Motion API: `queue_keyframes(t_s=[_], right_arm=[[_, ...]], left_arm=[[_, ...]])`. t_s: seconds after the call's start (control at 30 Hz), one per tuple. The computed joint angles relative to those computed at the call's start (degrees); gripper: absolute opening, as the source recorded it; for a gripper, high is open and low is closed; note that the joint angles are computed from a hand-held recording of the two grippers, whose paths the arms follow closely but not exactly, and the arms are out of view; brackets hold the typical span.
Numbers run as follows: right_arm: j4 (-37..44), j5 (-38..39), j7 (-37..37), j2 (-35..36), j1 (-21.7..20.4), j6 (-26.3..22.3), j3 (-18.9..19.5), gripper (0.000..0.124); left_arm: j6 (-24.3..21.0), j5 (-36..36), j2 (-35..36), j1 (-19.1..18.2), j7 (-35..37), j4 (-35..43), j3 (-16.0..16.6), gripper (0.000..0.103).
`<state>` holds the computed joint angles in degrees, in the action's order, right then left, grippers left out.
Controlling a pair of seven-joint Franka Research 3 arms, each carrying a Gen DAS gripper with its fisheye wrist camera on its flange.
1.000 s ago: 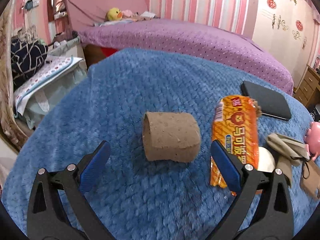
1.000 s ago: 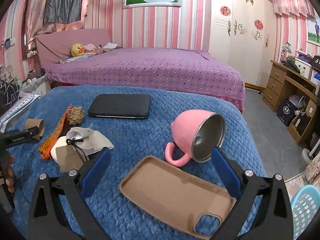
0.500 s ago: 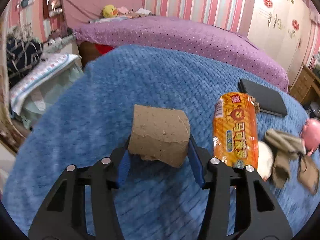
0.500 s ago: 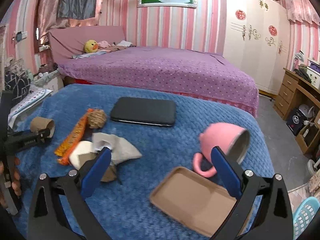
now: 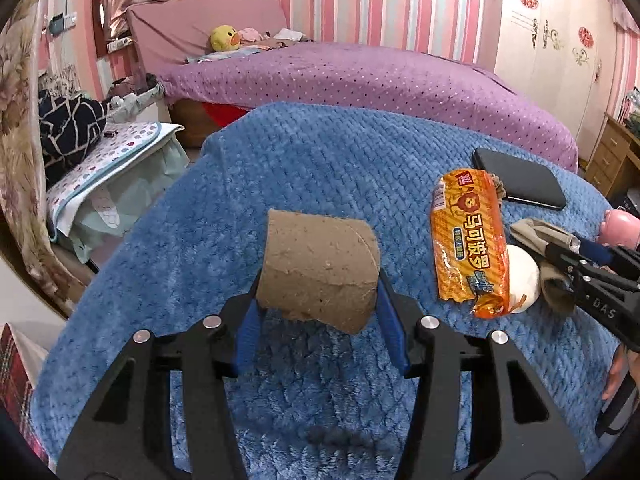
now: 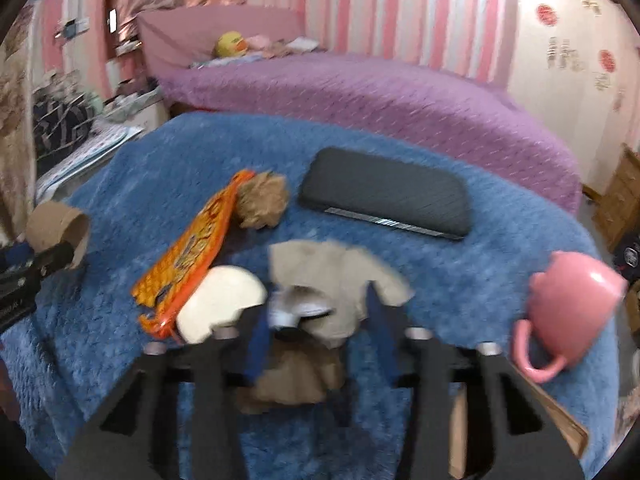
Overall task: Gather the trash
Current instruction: 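Grasp the beige cloth pouch with black strap using the right tool, then carry the pouch to the basket with the right tool while the left tool drops the tube in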
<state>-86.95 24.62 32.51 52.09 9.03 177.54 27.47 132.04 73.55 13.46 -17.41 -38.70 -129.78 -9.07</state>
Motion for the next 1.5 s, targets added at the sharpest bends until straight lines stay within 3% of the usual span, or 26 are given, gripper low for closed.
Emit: queue_keyframes(t_s=[0.1,0.3,0.53,0.7,1.0,1.5], right_arm=[[-2.4,-1.0,-2.5,-0.1,-2.3,3.7,3.0,0.019],[-11.7,-5.8,-4.0,-1.8,-14.4,11.7,14.6,0.018],[-21.8,-12.0,-0.3,-4.9,-26.1,16.4,20.8,0.018],[-28.4,-16.8,3.4,-6.7,-35.3,19.5,24.3,0.018],[-35.4,-25.1,11.6,-8.2,-49.6,23.6,27.7,0.018],[-34.1,-37.0,21.6,-3.6,-53.7,25.8,22.1,0.018]], left_arm=[[1.3,0.9,-0.5,0.2,-1.4,-0.2,0.1,0.050],[-1.0,1.5,-0.8,-1.3,-0.3,1.2,-1.0,0.051],[-1.7,1.6,-0.5,-3.2,0.3,3.0,-2.0,0.051],[0.9,4.9,0.8,-4.2,-3.5,5.5,-1.9,0.051],[-0.1,5.3,7.4,-8.9,1.5,14.9,-1.6,0.051],[-2.7,3.0,17.8,-16.8,10.4,28.6,1.4,0.051]])
